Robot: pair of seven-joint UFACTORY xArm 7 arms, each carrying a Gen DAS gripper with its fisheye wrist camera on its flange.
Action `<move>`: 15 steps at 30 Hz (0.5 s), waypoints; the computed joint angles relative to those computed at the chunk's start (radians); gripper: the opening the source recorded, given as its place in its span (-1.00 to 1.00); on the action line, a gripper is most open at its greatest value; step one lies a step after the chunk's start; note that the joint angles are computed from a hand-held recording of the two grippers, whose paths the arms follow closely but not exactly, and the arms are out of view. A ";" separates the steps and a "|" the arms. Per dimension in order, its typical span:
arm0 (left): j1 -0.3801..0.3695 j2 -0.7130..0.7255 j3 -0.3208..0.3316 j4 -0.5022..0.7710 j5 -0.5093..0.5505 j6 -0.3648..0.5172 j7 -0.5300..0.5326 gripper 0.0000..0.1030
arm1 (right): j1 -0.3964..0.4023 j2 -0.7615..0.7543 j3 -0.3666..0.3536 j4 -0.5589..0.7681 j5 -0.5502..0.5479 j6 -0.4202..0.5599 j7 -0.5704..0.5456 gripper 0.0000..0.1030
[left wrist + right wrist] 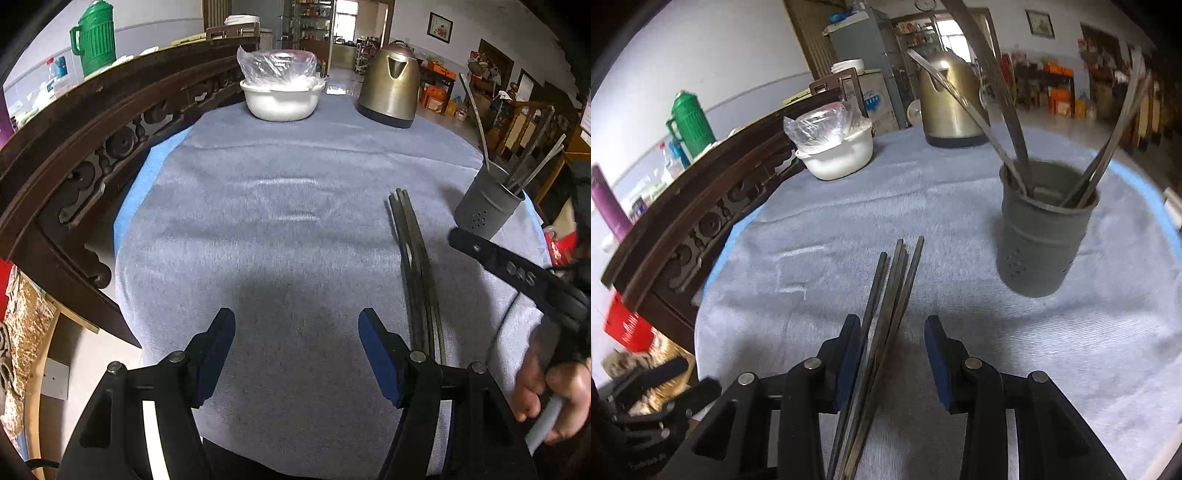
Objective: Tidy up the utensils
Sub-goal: 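Bring the right tool down onto the bundle of dark chopsticks and close it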
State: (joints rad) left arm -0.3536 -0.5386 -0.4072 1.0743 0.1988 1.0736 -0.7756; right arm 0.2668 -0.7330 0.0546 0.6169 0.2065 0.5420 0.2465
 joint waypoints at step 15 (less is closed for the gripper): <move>0.013 -0.005 0.019 -0.018 -0.009 -0.001 -0.003 0.36 | 0.010 0.198 0.017 0.090 0.011 -0.002 0.017 -0.87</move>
State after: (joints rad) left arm -0.3409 -0.5439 -0.3880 1.0561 0.1901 1.0730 -0.7789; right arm 0.2763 -0.5346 0.0713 0.7067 0.2173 0.5405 0.2638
